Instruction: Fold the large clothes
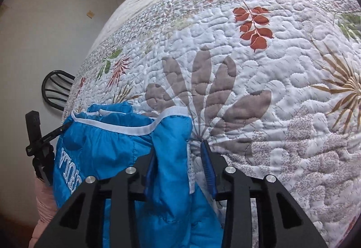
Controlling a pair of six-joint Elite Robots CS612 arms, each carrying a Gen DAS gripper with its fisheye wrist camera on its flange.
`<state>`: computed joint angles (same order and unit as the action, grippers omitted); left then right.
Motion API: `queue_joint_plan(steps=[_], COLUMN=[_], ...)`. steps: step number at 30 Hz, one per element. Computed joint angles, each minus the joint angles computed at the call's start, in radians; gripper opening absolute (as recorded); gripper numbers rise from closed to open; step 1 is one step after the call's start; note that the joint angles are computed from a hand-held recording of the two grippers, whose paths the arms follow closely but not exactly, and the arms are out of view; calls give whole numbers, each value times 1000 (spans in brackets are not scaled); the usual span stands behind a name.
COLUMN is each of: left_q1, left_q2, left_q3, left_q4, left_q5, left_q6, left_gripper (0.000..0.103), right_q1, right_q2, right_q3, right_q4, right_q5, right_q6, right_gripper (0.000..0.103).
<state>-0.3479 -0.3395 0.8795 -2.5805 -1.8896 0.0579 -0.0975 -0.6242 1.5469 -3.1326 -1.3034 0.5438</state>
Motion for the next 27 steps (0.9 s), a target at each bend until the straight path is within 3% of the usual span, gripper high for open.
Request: queue_joint_plan(steps=[4,9,12,16,21,27], left_q1=[6,-3,-12,-25,-38,-59], left_q2=[-64,-156,-208,-252,-271,-267], left_q3=[125,296,399,501,578,628], left_q4=[-137,-267,-334,-376,-414,-523], left_q5=[36,119,138,164,184,270], left_q6=[-44,-46,-23,6,23,66], left_gripper=[49,52,54,57,57,57], right_q1=[18,75,101,144,179,189], right_q2=[-50,-117,-149,-166,-157,-119], right_q3=[60,120,164,190,194,176], right_q4=[-17,-22,-71,-56,-17,18], right_q5=[-102,-264,-224,-206,-225,-232], right_q6=[-9,-78,-110,-136,-149,-137], right_gripper=[40,35,35,35,35,34])
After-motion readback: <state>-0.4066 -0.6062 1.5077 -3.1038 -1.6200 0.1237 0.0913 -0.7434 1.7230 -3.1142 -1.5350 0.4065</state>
